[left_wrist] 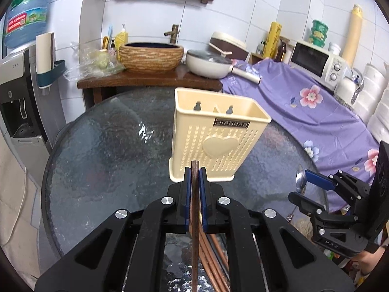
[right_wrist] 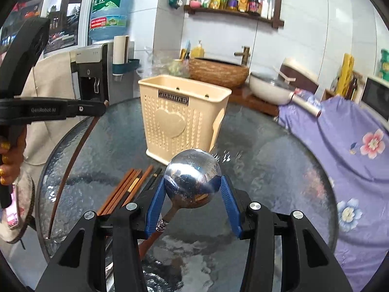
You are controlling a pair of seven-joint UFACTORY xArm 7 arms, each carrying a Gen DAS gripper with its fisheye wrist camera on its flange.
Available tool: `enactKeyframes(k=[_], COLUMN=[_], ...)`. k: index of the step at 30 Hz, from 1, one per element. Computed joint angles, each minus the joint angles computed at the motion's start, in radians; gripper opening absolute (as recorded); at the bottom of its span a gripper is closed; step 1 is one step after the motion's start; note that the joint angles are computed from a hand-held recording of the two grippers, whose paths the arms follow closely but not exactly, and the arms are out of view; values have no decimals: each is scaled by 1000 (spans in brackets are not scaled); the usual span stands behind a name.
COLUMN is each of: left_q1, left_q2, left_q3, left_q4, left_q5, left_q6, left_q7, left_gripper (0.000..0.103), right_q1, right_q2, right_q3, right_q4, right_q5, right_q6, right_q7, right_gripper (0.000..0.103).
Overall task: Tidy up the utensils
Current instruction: 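Lift and carry the chopstick and spoon over the cream utensil holder with both tools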
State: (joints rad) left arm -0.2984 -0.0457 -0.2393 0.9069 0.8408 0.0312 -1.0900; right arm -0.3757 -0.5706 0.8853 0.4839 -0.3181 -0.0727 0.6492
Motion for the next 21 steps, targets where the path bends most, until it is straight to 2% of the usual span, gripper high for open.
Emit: enactKeyframes(k=[3,12,18,21], left_q1=[27,61,104,115], left_q2=[-15,-51,-89,-106], left_q3=[-17,-42,-69,-76], left_q4=[16,30,37,53], left_q5=[121,263,293,254], left_q6=[-1,-3,-18,-26], left_q7=[-112,-249,-282,-246], left_gripper=[7,7,7,7], right_q1=[-3,29,90,96], right_q2=[-9,-37,-30,-29], right_q3=[-5,-44,-113,-132], right_q4=[2,0,27,60], right_q5=[0,15,15,5], right_q6=[-10,-11,14,32], right_q7=[-3,-24,-56,-72], right_gripper=[45,45,45,45])
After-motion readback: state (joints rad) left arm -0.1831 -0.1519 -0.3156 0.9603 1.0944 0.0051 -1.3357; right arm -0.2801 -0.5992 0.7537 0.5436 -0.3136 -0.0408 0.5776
